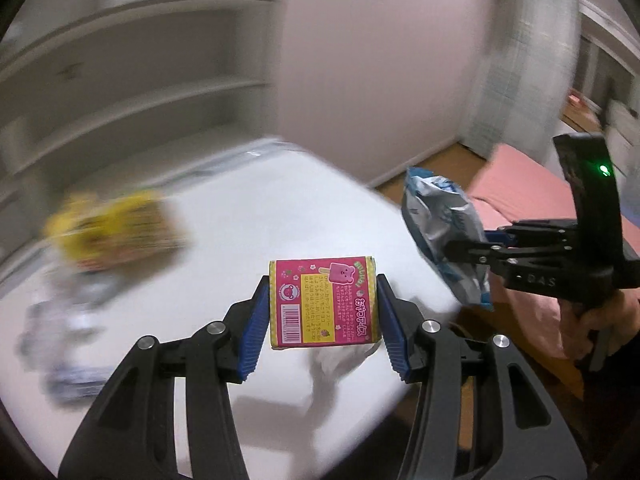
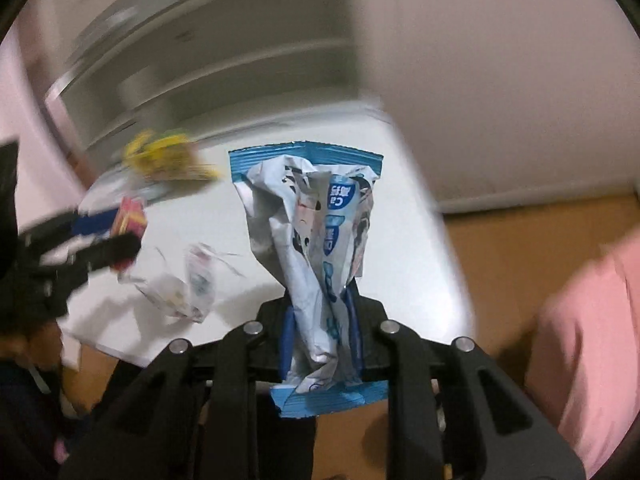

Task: Collect trash
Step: 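Carry the pink box and blue-white bag to the bin and release both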

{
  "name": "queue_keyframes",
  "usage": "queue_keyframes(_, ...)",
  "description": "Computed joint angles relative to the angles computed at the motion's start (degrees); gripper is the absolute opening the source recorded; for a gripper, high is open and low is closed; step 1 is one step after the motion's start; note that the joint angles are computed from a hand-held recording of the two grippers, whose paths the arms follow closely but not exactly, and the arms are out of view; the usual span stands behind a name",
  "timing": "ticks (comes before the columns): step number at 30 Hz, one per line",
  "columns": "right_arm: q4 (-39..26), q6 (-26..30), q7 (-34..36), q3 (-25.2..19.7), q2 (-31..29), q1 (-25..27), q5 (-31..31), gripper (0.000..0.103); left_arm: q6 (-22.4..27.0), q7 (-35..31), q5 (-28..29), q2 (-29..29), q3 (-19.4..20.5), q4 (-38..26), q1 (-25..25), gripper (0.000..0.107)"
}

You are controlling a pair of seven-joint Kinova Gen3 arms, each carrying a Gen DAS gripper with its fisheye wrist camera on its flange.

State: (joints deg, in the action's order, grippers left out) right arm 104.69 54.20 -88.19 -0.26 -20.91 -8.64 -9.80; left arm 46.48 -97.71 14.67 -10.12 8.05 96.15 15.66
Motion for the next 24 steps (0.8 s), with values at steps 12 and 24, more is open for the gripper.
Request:
queue_keyframes(12, 15.20, 1.45, 12.13, 30.36, -8.70, 10.37, -2.36, 0.022, -8.12, 7.04, -6.62, 21.18, 9.96, -8.56, 17.15, 0.050)
queue_keyframes(24, 18.11, 2.57, 28.67, 46.69, -1.70, 12.51, -9.22, 0.022, -4.03, 8.88, -6.43, 32.34, 8.07, -18.06, 23.45, 0.050)
